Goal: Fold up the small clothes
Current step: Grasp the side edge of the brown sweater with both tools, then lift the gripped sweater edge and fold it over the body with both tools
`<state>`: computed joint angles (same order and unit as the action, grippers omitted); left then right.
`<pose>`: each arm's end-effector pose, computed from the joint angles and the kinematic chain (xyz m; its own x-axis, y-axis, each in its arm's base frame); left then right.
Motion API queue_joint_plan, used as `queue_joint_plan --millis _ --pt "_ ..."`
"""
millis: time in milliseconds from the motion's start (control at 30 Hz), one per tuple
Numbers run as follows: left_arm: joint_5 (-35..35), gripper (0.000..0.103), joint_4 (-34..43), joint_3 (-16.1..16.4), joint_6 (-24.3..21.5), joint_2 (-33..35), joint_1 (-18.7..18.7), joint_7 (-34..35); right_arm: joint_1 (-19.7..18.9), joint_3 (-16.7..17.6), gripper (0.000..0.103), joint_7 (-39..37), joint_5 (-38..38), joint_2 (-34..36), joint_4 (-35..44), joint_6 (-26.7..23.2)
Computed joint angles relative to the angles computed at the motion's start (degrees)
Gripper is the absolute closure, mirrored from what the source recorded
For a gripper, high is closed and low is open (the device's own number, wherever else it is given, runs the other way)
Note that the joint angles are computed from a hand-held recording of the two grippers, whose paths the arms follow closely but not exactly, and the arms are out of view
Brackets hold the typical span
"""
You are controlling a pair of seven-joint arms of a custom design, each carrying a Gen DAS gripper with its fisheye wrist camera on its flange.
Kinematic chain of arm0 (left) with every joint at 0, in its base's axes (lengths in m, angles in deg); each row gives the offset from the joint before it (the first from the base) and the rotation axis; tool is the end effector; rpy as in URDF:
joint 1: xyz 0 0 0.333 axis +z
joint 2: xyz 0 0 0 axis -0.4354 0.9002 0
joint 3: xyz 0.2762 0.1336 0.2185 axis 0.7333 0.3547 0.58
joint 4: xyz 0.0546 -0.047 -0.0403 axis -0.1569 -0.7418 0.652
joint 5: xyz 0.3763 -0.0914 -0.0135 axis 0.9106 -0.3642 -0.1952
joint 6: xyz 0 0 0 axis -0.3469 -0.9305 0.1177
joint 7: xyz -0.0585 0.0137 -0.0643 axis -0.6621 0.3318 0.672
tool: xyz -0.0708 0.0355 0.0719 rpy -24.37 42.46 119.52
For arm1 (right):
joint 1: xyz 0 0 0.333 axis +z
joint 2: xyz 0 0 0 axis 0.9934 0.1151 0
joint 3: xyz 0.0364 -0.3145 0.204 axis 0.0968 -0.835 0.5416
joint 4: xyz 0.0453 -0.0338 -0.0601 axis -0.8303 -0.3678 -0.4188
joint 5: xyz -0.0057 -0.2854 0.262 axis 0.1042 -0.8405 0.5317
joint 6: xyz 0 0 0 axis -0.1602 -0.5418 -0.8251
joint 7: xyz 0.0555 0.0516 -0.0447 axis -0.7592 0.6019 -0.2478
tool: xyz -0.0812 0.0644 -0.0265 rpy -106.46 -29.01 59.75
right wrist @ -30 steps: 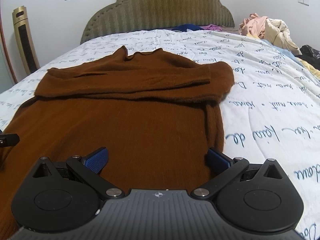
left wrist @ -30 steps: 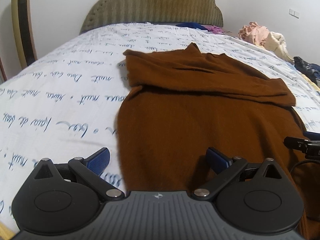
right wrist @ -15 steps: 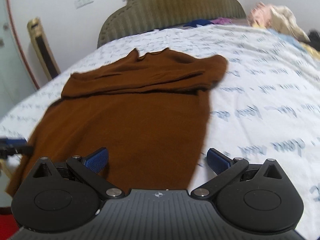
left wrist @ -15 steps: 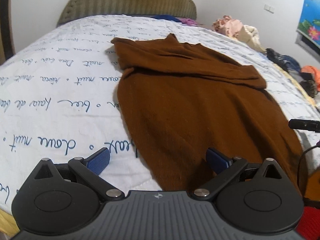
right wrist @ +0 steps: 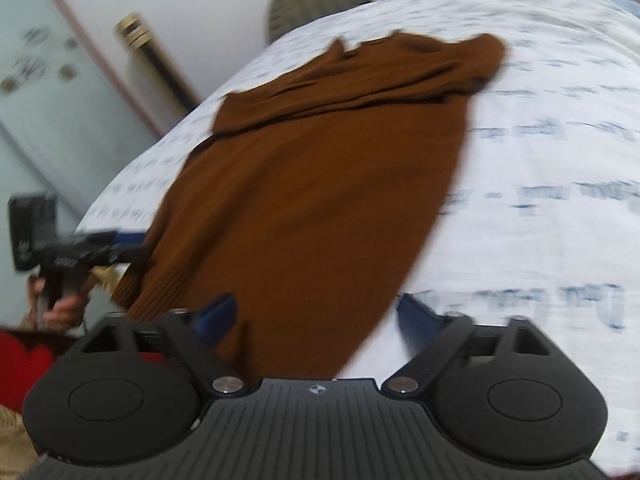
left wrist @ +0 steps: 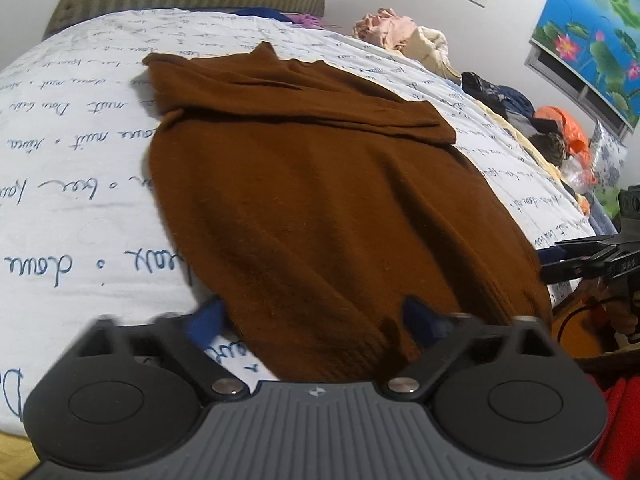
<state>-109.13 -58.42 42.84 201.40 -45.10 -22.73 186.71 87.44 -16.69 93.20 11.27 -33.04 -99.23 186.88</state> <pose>0.5823 -0.0034 0.4263 -0.0995 -0.9561 0.2757 -0.7388 -0.1146 -0.6641 0.6801 0.1826 0.4290 0.5895 -0.6761 -0.4420 -0.7472 -0.2486 -0.6163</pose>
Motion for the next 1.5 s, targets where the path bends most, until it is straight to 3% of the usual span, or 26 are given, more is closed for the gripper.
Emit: queue_joint_plan --millis 33,67,100,133,200,433,500,567,633,667,700,733,800,833,933,1000,1033,1100,1200,1233,1267,1300,1333,1367,1500 --pt "1.4 0.047 -0.1 0.2 0.3 0.0 -0.3 -1.3 0.6 0.1 0.042 -0.3 -0.7 0.0 0.0 0.3" --pt "2.8 0.068 0.1 0.5 -0.7 0.0 -0.3 -3.1 1.4 0.0 0.055 -0.1 -1.7 0.0 0.0 1.5" --pt "3.6 0.081 0.5 0.7 -2.8 0.1 0.2 -4.8 2.3 0.0 0.061 0.0 -2.6 0.0 -0.2 3.5" --pt "4.0 0.086 1.0 0.9 -4.2 0.3 0.6 -6.3 2.5 0.1 0.072 0.3 -3.0 0.0 0.0 4.6" --pt "4.5 0.09 1.9 0.9 -4.3 0.8 0.7 -8.1 2.3 0.8 0.086 1.1 -2.8 0.6 1.1 5.8" --pt "-1.7 0.091 7.9 -1.7 6.1 2.9 -0.2 0.6 2.7 3.4 0.095 -3.0 -0.4 2.7 5.7 16.8" --pt "4.1 0.091 9.7 -0.5 9.7 5.0 -1.9 -4.7 3.9 3.0 0.095 0.1 -3.0 4.8 8.3 21.4" --pt "13.3 0.09 10.5 3.4 10.2 7.0 -4.8 -13.6 6.7 0.2 0.095 5.8 -8.3 7.6 11.2 25.5" --pt "21.7 0.09 10.7 8.8 9.0 8.5 -8.8 -22.9 9.7 -3.9 0.093 13.3 -13.0 9.6 13.1 27.0" --pt "23.2 0.09 10.8 9.2 7.5 8.8 -8.6 -25.3 9.9 -4.9 0.085 17.0 -13.8 10.3 14.0 25.8" --pt "21.2 0.09 11.1 7.7 5.5 8.8 -6.7 -24.3 8.5 -3.8 0.084 19.2 -13.0 10.5 14.3 24.1" --pt "18.7 0.09 10.9 4.1 4.5 8.5 -3.2 -22.5 6.3 -1.6 0.073 19.3 -11.7 10.5 14.1 22.7" --pt "10.7 0.086 10.4 -2.4 3.5 7.8 3.2 -16.0 0.1 5.3 0.036 15.1 -6.8 9.0 11.0 22.5" --pt "7.2 0.085 10.0 -4.6 2.8 7.3 5.6 -13.2 -2.4 8.2 0.031 12.8 -4.9 8.0 8.9 23.4" --pt "-2.4 0.069 8.9 -6.0 -0.4 5.8 8.3 -6.0 -8.4 13.2 0.028 7.8 -0.3 4.9 3.9 21.6" --pt "-6.2 0.043 7.9 -5.1 -1.5 4.9 8.2 -3.7 -10.2 12.6 0.026 6.8 1.9 3.0 2.0 16.3" --pt "-8.4 0.039 7.4 -4.6 -1.7 4.5 8.0 -2.0 -10.7 12.1 0.024 6.6 2.6 2.3 1.1 13.6" --pt "-12.9 0.038 6.4 -3.7 -2.7 3.8 7.5 2.4 -11.0 10.6 0.023 7.1 2.8 1.3 0.0 8.8" --pt "-12.2 0.04 5.1 -1.8 -4.9 2.8 5.9 4.2 -8.7 8.6 0.024 6.5 1.6 0.0 -2.0 5.8" --pt "-11.8 0.043 4.8 -1.2 -4.6 2.6 5.1 4.8 -7.5 8.1 0.026 5.6 1.5 -0.6 -2.8 6.8" --pt "-10.7 0.064 4.7 -0.6 -4.3 2.5 4.0 5.0 -5.7 7.4 0.033 5.2 0.7 -0.8 -3.1 8.1" --pt "-7.1 0.086 4.5 0.0 -4.2 2.6 2.9 2.8 -4.2 6.6 0.052 4.8 -0.7 -1.1 -3.2 8.5" --pt "-4.3 0.091 4.3 0.4 -3.9 2.6 2.1 0.7 -2.4 5.8 0.064 5.3 -1.8 -0.7 -2.7 8.8" --pt "-4.0 0.091 4.2 0.3 -2.6 2.7 1.6 0.7 -1.3 4.9 0.084 6.3 -2.8 -0.4 -1.8 7.5" --pt "-15.2 0.093 4.0 -0.9 0.8 -0.1 1.1 13.4 1.0 4.4 0.089 3.4 -1.7 -1.8 -3.0 11.1"
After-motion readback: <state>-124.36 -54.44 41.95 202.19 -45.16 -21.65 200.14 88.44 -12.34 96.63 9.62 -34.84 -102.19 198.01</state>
